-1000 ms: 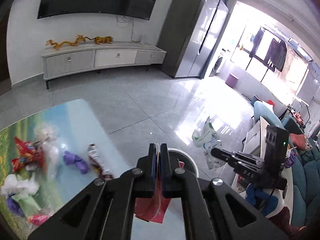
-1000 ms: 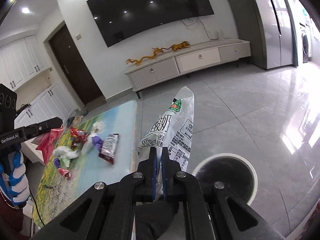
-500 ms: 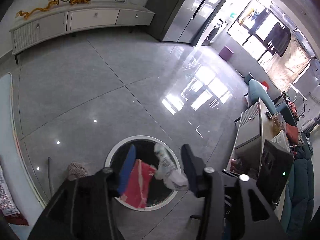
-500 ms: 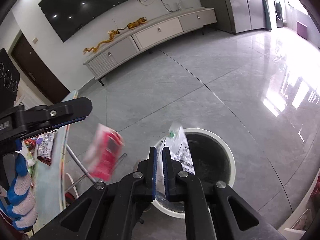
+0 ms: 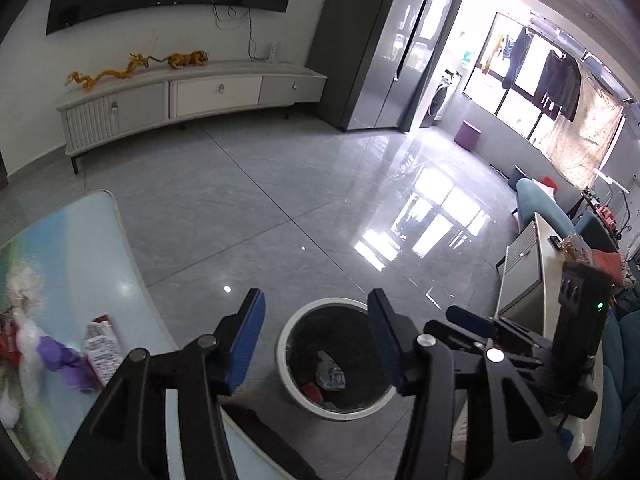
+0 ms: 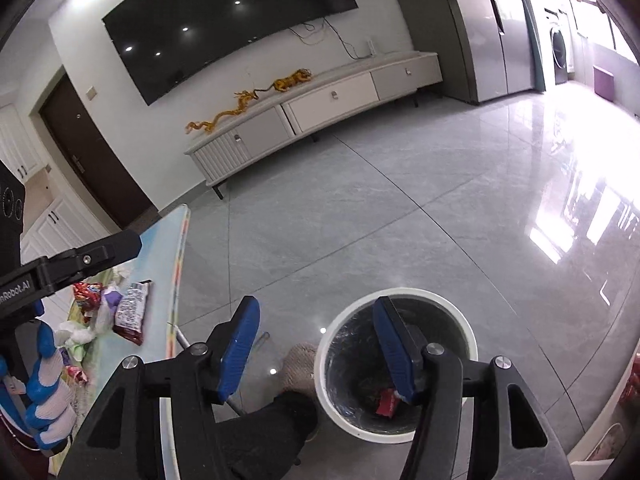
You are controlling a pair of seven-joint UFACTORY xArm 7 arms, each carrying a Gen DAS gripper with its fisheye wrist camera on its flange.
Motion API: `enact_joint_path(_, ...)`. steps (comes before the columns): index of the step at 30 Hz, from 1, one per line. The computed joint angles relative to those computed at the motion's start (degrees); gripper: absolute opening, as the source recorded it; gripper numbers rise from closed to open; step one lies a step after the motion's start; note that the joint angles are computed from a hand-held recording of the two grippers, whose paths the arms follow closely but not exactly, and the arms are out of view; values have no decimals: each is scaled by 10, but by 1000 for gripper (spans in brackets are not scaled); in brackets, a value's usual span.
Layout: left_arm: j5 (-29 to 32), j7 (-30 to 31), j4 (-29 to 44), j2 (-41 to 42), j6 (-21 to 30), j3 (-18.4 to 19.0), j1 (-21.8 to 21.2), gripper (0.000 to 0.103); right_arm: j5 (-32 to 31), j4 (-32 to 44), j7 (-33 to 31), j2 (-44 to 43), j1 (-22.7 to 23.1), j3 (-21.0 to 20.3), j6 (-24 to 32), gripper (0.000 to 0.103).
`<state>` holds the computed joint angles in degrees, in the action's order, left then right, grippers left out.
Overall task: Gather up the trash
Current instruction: 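Carry both items to the bin and open both tools to drop them, then grasp the white plastic bag with the left tool while the right tool grasps the purple bag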
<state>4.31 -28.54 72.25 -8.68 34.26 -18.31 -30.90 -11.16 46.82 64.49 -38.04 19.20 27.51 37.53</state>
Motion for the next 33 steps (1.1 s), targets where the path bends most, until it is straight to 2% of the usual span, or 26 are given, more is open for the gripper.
enact_joint_path(8, -31, 34, -147, -217, 25, 33, 35, 51, -78, 156, 17, 78, -35, 95, 45, 57)
enact_joint_path(14, -53, 94, -252, -383, 82, 85, 78, 51, -157, 252, 53, 159, -41, 153, 80, 57)
enact_joint_path(20, -53, 147, -322, -492, 140, 143, 162, 51, -226, 316, 78, 255, -20, 175, 87, 57)
enact_joint_path(26, -62, 166, -366, -533, 170, 176, 236, 51, -303, 410, 71, 405, 30, 181, 98, 57)
enact_joint_path(33, -73, 195, -419, -573, 205, 199, 275, 51, -339, 569, -25, 590, 131, 142, 123, 55)
